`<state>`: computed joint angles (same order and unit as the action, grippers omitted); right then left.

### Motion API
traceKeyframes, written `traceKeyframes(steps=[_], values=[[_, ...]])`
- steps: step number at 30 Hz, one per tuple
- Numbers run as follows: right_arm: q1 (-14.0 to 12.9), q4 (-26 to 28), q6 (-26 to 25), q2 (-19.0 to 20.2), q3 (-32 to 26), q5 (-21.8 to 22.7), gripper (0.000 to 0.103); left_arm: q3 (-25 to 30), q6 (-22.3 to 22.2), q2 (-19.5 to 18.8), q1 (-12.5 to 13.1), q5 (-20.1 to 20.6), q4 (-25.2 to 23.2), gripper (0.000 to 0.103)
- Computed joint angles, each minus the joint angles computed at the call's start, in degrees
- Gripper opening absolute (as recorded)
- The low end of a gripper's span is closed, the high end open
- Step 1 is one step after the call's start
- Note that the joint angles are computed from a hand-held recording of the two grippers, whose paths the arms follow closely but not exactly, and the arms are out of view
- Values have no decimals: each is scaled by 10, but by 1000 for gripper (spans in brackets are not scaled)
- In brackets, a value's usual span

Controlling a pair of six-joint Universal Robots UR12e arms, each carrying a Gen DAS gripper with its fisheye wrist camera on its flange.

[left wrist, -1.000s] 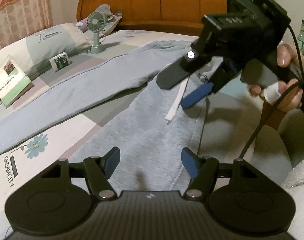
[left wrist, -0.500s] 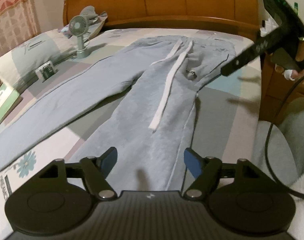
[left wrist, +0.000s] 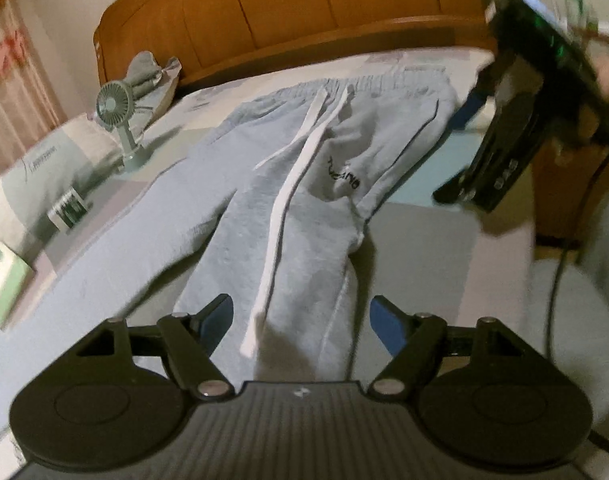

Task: Fold clothes

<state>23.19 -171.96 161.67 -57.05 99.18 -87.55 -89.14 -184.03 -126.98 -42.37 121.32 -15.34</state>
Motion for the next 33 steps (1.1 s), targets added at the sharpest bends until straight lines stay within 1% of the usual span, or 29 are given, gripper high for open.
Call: traceKeyframes(steps=[2,6,9,11,14,17,20,22,24,26,30,31,33], values=[[11,-30,-28,7,-4,-48,103,13,23,-11,-1,9,-7,76],[30,-102,-147,35,-21,-133,103,39,62,-32,1,20,-16,76],[31,-113,-173,42,-34,-146,103,51,82,-40,1,51,-11,76],[26,-124,-172,40,-38,-133,103,49,84,-39,3,62,9,76],[15,-119,-160,35,-49,-103,103,44,57,-30,15,45,28,77],[8,-106,-144,39,-65,-85,103,42,18,-25,28,31,26,77],[3,-87,-119,41,-80,-69,103,36,-15,-20,43,-6,33,78],[1,-77,-100,39,-80,-58,103,36,-42,-21,49,-15,16,78],[0,-91,-112,33,-66,-33,103,35,-58,-21,53,-23,7,78],[-1,-104,-126,27,-53,-8,103,32,-61,-19,56,-34,7,79],[3,-82,-200,22,-39,44,103,31,-58,-19,55,-34,9,79],[5,-75,-214,23,-38,51,103,30,-57,-18,55,-34,8,79],[16,-85,-239,32,-41,32,103,29,-58,-17,55,-37,7,79]])
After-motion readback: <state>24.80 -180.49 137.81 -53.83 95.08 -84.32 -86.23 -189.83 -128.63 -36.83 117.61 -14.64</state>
